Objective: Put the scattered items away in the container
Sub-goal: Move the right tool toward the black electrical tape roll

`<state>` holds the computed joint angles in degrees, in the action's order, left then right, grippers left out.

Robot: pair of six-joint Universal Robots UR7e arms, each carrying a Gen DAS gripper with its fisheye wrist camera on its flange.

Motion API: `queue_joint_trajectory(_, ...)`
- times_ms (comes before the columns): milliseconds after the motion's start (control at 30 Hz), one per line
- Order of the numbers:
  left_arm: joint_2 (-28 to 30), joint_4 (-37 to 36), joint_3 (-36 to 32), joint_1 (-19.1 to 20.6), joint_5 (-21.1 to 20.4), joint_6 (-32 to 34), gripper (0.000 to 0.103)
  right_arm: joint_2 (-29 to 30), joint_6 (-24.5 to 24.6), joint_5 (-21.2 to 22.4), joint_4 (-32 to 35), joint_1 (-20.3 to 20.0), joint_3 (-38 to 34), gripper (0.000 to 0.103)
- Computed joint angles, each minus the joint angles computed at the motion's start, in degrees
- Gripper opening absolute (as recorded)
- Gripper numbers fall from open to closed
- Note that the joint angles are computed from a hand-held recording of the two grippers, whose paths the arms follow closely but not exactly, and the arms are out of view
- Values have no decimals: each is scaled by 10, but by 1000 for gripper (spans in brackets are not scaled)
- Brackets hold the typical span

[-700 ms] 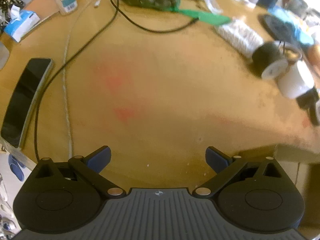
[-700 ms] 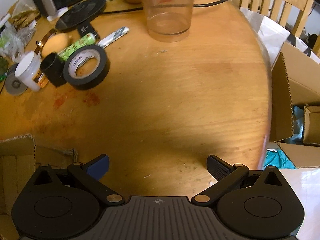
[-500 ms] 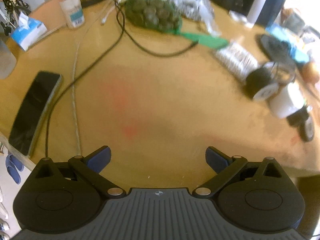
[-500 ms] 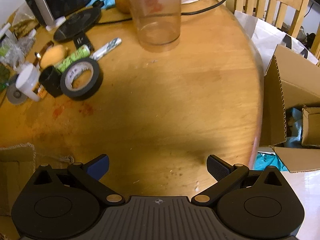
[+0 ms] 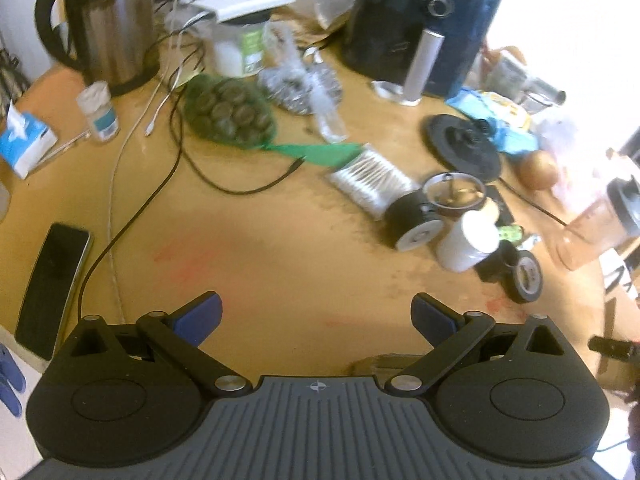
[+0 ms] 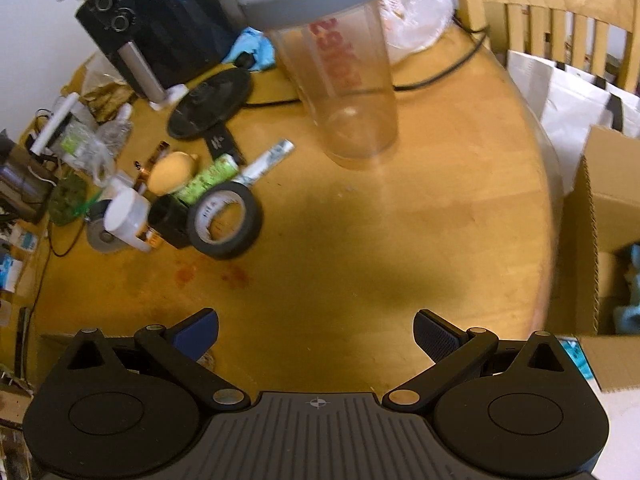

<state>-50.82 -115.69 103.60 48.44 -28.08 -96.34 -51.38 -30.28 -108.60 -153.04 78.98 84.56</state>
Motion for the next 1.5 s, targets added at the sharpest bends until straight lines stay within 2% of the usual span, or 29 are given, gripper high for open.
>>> queue_joint_trajectory(233,17,-41,-14,-3,0,59,103,11,-24,34,8,5,-9,103)
queue_joint_trajectory(333,24,-31,-22,-2,-2,61,103,16,-34,43,13,8,-14,103)
queue_joint_trajectory(600,28,-75,-11,-4,-6,92,103,29,-67,52,25,17,-25,103)
queue_joint_trajectory(733,26,-90,-5,-4,-9,101,103,41,-68,40,27,21,-34,103)
queue_joint_trajectory(900,22,-110,4,-3,-14,112,103,65,-87,-14,0,36,-44,103)
queue_joint_trajectory(1000,21,-111,7,-2,-17,111,103,78,-107,-28,-35,40,-43,103)
queue_joint_trajectory(1167,17,-113,13,-1,-21,107,103,94,-154,0,-95,38,-39,103)
queue_joint_trajectory(1367,7,-109,25,0,-27,96,103,125,-176,-25,-54,46,-85,103)
queue_joint_trajectory(1500,0,-106,33,0,-29,87,103,137,-168,-15,-39,43,-102,103)
